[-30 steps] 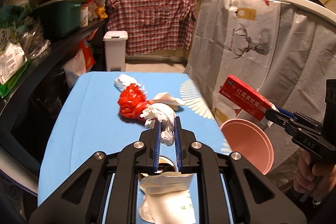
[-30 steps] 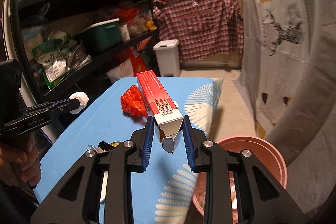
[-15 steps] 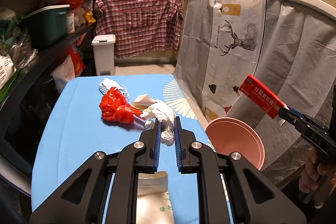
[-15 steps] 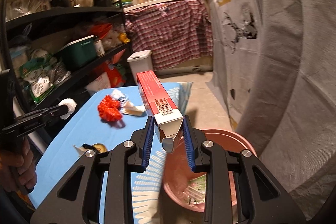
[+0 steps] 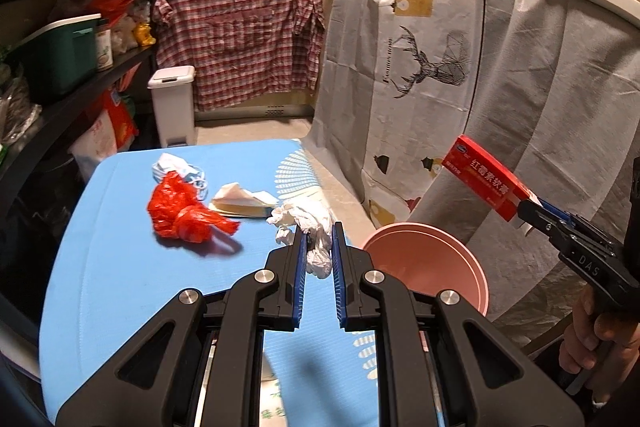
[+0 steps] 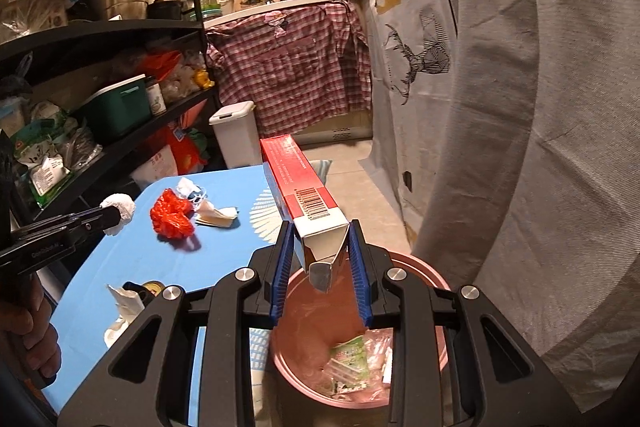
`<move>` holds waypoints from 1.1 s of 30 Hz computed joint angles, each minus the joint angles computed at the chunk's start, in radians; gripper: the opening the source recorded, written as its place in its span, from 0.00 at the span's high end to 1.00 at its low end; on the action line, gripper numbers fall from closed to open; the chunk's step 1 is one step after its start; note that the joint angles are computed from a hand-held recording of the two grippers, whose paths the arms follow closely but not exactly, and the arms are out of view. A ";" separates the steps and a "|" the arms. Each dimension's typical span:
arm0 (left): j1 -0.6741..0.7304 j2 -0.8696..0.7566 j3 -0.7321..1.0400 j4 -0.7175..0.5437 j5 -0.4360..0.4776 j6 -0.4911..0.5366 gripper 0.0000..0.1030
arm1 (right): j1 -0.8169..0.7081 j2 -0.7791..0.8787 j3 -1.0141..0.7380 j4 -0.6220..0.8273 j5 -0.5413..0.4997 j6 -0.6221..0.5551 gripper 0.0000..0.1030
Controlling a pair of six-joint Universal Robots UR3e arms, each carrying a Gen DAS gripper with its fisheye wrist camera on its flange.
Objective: Collect trash
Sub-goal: 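Carry the white tissue in the left tool over the bin while the right tool carries the red box, then open the left tool to drop the tissue while the right tool drops the red box into the bin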
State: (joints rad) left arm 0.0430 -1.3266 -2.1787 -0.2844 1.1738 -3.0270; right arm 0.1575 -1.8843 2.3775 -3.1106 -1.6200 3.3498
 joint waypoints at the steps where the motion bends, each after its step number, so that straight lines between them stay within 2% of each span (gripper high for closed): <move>1: -0.015 -0.015 0.009 0.007 0.008 -0.005 0.88 | -0.003 -0.001 0.001 0.001 -0.001 0.000 0.73; 24: -0.239 -0.293 0.188 0.092 0.098 -0.071 0.88 | -0.127 -0.037 0.045 0.053 0.002 0.009 0.73; 33: -0.296 -0.374 0.251 0.094 0.099 -0.076 0.88 | -0.151 -0.041 0.049 0.074 0.007 0.011 0.73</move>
State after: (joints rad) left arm -0.2530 -1.7003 -1.9279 -0.1902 1.2731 -3.1031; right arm 0.0063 -1.9253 2.4261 -3.0367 -1.6128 3.3603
